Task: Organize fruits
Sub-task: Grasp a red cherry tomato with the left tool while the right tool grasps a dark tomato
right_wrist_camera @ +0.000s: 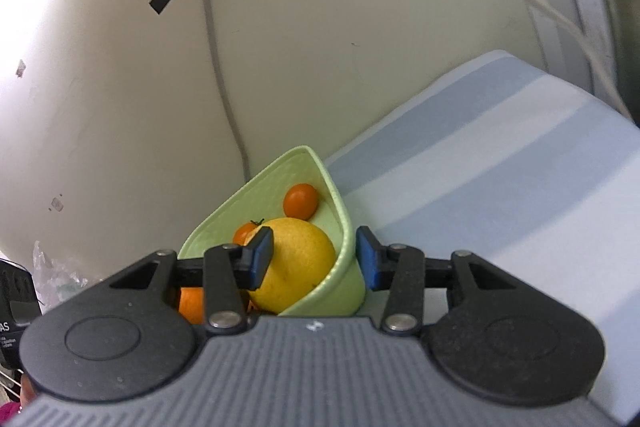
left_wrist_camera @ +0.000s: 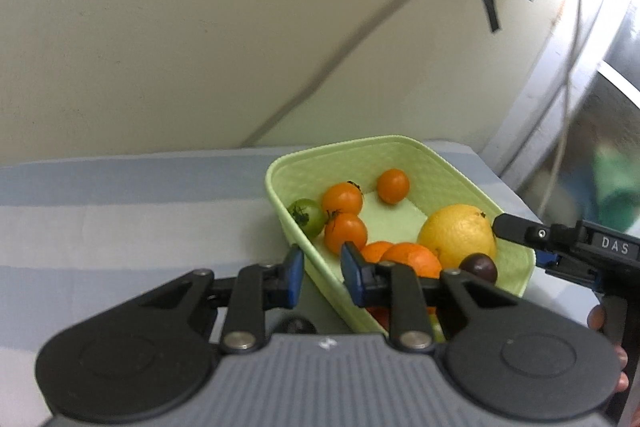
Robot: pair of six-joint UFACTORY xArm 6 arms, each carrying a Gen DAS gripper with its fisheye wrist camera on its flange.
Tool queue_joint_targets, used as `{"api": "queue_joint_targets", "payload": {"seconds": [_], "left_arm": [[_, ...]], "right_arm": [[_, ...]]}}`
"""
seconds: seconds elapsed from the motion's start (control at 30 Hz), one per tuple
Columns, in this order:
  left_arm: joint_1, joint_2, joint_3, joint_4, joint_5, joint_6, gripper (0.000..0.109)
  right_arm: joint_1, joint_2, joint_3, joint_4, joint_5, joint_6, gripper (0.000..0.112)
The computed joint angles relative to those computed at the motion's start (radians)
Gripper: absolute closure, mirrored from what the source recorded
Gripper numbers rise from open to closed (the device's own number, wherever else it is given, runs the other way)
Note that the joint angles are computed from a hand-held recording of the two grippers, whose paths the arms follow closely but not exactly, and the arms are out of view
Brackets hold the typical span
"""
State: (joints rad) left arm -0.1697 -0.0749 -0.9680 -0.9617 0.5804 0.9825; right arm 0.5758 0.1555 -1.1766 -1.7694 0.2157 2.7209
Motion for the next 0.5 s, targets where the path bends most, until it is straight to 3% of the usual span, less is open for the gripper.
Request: {"api": "queue_joint_targets", "payload": {"seconds": [0.23,0.37,0.43,0.5], "left_arm": [[-0.004,-0.084,0.08,-0.002,0.041,0.061,0.088],[0.048,-0.097,0.064,-0.01,0.158,0.086,0.082],[0.116,-0.111,0.056,-0.089,0.217,0.15,0.082],[0.17,-0.135,0.065,-0.145,0.215,0.227,0.082]], "right_arm": [[0.095,-0.153,0.176,0.021,0.124,0.019,0.063],[0.105,-0.156,0.174,0.04,0.151,0.012,0.06],[0.142,-0.174,0.174,0.15,0.271,-0.11,0.06],[0.194,-0.204,0.165,0.178,0.398,-0.233,0.061]]}}
